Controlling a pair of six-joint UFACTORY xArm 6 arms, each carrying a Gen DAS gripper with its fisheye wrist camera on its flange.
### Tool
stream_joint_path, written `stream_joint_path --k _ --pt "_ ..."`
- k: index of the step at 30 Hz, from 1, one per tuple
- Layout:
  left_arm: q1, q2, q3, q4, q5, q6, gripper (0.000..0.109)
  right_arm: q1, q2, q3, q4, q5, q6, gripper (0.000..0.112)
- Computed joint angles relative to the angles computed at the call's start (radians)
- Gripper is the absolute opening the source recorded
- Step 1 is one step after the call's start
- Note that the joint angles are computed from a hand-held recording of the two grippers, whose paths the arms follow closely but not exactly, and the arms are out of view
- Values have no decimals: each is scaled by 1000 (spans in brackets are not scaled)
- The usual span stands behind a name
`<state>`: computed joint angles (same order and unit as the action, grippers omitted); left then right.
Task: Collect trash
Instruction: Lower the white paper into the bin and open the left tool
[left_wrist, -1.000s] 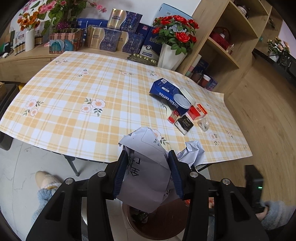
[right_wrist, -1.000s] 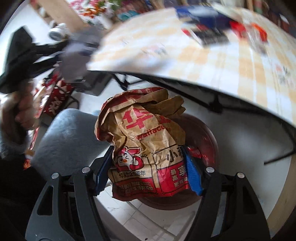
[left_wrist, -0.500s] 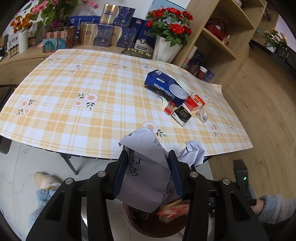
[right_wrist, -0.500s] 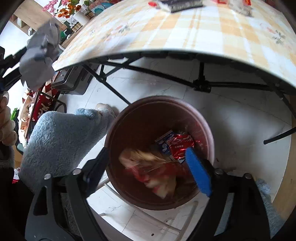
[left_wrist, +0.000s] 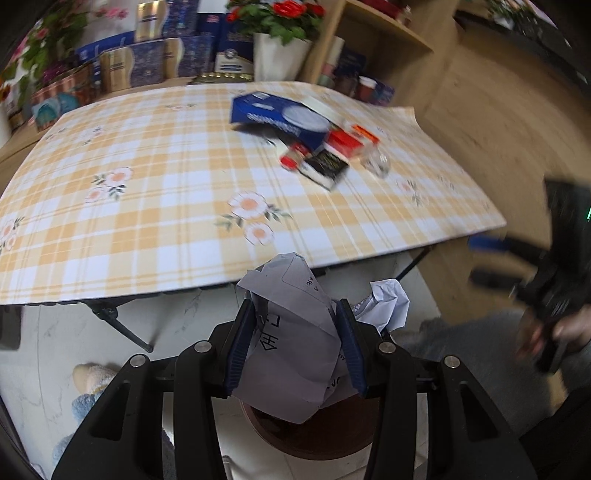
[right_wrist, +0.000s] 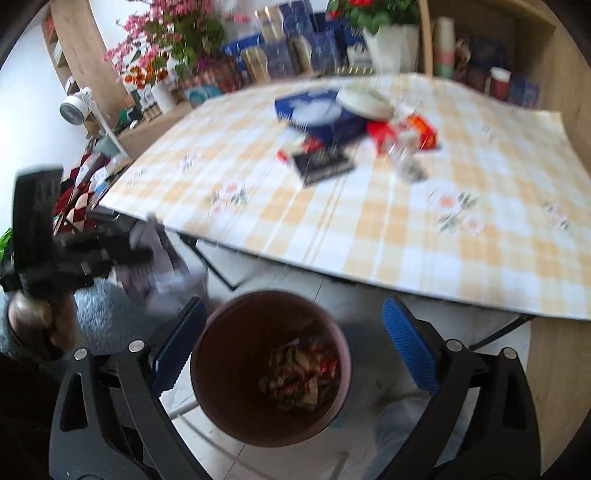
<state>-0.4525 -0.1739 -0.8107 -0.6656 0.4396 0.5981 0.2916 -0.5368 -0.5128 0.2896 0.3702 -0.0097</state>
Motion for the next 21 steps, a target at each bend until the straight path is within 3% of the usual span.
stream_joint_path --k 15,21 --pt "-66 98 36 95 -1 30 46 -31 -21 4 -74 -40 76 95" --pt "-73 132 26 125 25 37 54 -35 -18 6 -65 -37 77 95"
